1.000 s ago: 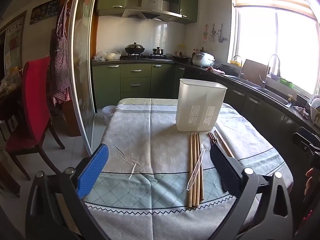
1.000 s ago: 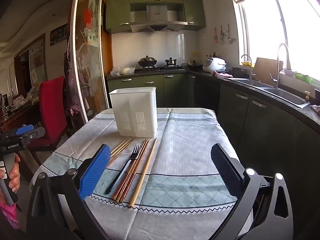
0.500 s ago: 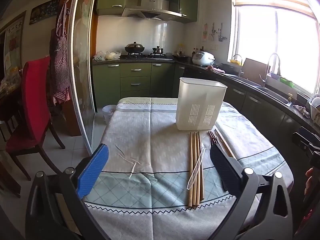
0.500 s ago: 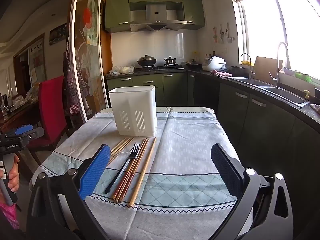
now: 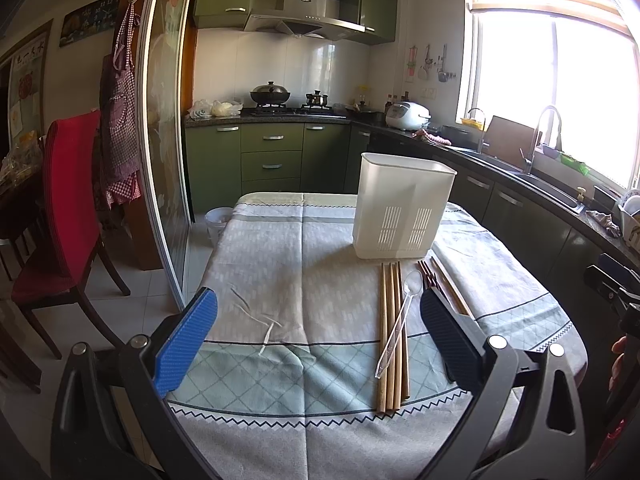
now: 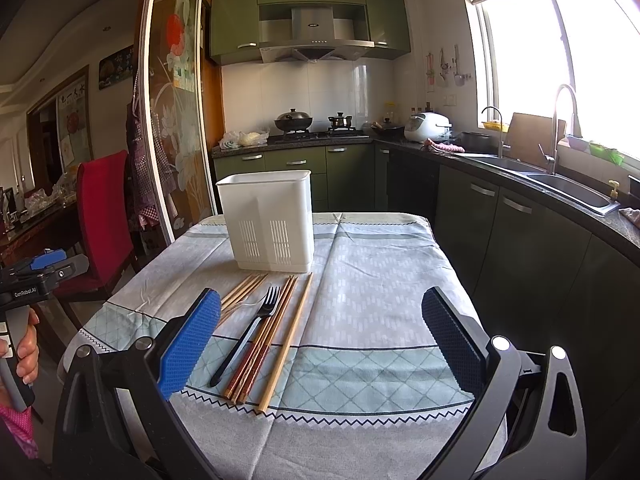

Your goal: Organize utensils

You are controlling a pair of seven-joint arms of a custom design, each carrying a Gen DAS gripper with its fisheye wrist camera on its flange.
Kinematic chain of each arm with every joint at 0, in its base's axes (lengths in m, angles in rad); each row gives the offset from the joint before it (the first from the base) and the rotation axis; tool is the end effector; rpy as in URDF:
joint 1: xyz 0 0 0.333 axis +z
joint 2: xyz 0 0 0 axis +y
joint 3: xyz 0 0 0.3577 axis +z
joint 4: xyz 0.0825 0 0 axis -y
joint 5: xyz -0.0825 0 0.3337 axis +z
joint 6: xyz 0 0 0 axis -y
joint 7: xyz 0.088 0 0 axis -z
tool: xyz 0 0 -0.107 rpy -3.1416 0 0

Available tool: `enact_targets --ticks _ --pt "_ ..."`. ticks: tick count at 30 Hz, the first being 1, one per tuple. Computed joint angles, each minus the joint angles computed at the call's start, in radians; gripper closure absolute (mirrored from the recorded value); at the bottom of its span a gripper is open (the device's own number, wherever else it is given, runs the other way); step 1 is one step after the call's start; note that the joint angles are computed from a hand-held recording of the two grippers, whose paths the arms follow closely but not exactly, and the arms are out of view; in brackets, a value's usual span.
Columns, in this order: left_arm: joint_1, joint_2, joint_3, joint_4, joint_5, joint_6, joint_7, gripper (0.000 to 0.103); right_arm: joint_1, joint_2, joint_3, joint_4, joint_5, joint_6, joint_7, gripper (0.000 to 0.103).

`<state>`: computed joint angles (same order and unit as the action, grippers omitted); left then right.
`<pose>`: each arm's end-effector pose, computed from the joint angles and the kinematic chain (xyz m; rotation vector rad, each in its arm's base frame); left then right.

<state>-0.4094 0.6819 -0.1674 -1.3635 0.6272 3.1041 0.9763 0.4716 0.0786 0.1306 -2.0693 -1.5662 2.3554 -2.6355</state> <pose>0.6286 -0.4140 0.4991 -1.2112 2.0340 -1.2607 0.4623 0.2991 0.4951 -1.2345 1.7751 -1.0960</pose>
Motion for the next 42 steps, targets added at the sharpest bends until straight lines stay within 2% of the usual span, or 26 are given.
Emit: enact_targets --ticks 11,12,42 --pt "-0.017 -0.005 0.027 -0.016 0.012 0.015 -0.024 0.006 0.000 0.001 -0.001 0.001 0.000 0.002 0.001 0.004" --pt "0.001 0.001 0.001 0.000 0.005 0.000 -0.006 0.006 0.000 0.002 -0.001 0.001 0.001 0.003 -0.001 0.004" --pt "0.003 0.008 0.001 -0.001 -0.002 0.003 0.001 0.006 0.004 0.012 -0.005 0.007 0.003 0.006 -0.004 0.004"
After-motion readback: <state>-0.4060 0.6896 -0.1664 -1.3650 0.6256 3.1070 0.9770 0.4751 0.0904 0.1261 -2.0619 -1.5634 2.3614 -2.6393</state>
